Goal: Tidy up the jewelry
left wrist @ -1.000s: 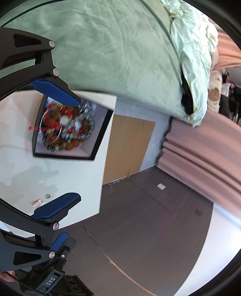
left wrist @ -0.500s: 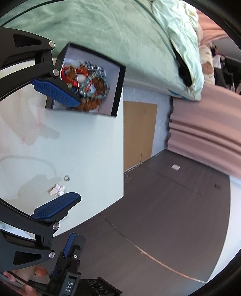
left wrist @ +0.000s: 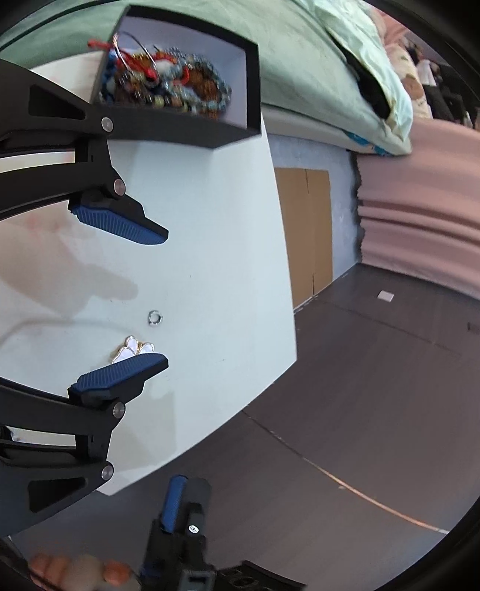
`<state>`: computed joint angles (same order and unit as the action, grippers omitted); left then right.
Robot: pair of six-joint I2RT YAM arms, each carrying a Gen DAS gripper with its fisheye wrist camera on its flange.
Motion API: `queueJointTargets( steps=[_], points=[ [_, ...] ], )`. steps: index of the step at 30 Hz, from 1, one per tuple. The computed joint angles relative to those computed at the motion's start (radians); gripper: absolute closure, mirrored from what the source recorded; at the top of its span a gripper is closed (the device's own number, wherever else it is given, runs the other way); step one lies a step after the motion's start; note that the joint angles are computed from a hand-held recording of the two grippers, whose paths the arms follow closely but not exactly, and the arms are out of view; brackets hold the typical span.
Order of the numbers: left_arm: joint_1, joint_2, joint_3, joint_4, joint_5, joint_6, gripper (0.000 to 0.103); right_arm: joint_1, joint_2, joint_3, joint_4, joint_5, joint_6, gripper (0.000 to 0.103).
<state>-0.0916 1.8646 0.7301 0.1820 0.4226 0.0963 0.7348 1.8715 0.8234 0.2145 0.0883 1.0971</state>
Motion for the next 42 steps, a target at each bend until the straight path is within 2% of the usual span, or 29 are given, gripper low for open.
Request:
queueJointTargets(
  steps=[15, 17, 24, 28, 31, 35, 42],
  points=[
    [-0.133, 0.151, 0.055, 0.064, -0.103, 0.011, 0.059, -0.037, 0.022, 0.028, -0.093, 0.001, -0.019, 0.053],
    [-0.145, 0.172, 0.066, 0.066, -0.125, 0.013, 0.067, -0.043, 0.023, 0.029, -0.097, -0.002, -0.024, 0.053],
    [-0.154, 0.175, 0.043, 0.123, -0.149, 0.009, 0.071, -0.046, 0.027, 0.033, -0.096, -0.007, -0.031, 0.053],
    [-0.153, 0.174, 0.038, 0.136, -0.183, 0.003, 0.09, -0.042, 0.035, 0.043, -0.105, -0.003, -0.028, 0.053],
    [-0.125, 0.178, 0.047, 0.119, -0.137, 0.004, 0.09, -0.031, 0.049, 0.069, -0.124, 0.001, -0.028, 0.053],
    [-0.109, 0.156, 0.032, 0.108, -0.127, 0.006, 0.09, -0.024, 0.059, 0.083, -0.128, -0.003, -0.039, 0.053],
    [-0.049, 0.056, -0.026, 0.093, -0.069, 0.005, 0.09, -0.01, 0.088, 0.103, -0.124, -0.011, -0.05, 0.053]
  ],
)
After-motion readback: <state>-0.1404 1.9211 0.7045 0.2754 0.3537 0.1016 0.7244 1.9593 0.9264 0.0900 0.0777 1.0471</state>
